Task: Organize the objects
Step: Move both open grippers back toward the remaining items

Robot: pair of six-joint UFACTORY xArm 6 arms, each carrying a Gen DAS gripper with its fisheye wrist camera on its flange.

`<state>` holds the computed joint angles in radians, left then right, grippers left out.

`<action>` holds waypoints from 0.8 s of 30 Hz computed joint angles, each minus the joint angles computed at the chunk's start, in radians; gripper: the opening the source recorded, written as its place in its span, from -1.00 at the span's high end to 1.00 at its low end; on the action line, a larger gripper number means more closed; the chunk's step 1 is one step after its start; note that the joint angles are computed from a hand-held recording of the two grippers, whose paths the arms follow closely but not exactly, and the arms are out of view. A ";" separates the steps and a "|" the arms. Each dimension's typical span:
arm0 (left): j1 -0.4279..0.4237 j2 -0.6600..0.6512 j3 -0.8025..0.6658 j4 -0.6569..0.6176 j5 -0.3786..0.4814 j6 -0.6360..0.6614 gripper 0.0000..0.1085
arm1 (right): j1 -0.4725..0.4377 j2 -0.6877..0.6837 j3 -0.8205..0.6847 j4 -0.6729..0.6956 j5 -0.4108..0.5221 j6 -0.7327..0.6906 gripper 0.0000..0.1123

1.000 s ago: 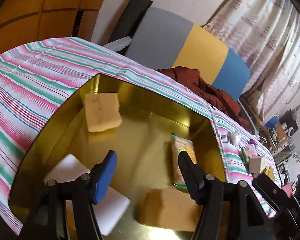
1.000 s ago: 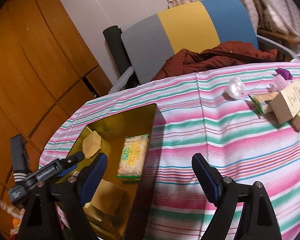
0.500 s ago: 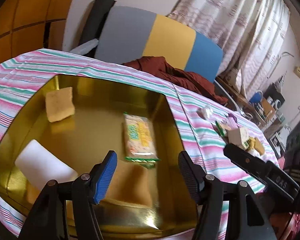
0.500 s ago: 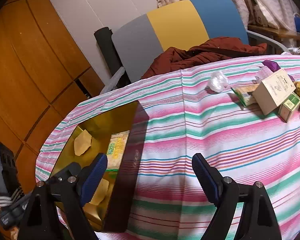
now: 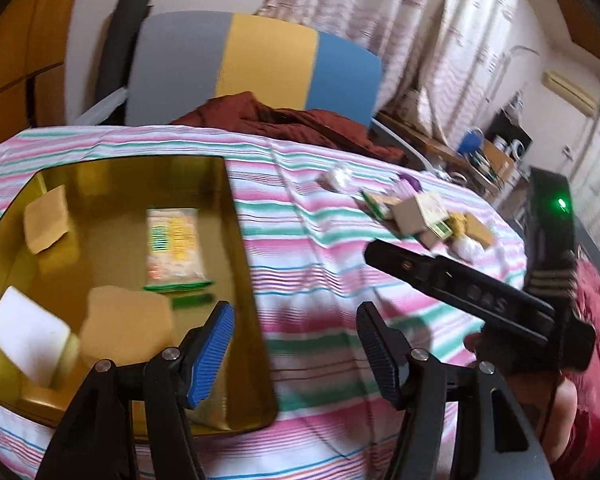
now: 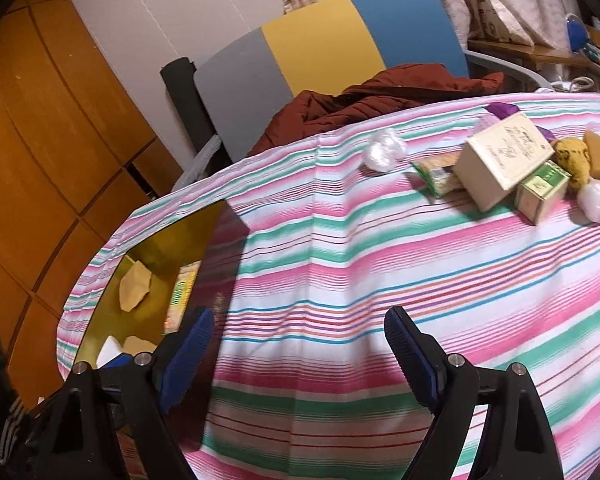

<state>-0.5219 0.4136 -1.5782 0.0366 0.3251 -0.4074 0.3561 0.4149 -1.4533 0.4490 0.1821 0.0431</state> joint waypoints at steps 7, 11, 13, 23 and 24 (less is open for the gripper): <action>-0.042 0.040 -0.058 -0.094 0.041 0.104 -0.19 | -0.059 -0.032 0.067 -0.105 -0.014 0.082 -0.56; -0.066 0.068 -0.097 -0.142 0.081 0.160 -0.19 | -0.104 -0.051 0.105 -0.184 -0.016 0.144 -0.56; -0.074 0.080 -0.113 -0.147 0.093 0.168 -0.19 | -0.134 -0.067 0.131 -0.235 -0.023 0.190 -0.56; -0.089 0.115 -0.165 -0.200 0.154 0.207 -0.19 | -0.312 -0.059 0.104 -0.683 0.006 0.562 -0.61; -0.090 0.116 -0.166 -0.201 0.155 0.208 -0.19 | -0.327 -0.047 0.085 -0.695 0.019 0.572 -0.61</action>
<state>-0.6118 0.5299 -1.7445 -0.1643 0.4805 -0.1997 0.0289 0.3681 -1.3685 -0.2456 0.2011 0.6146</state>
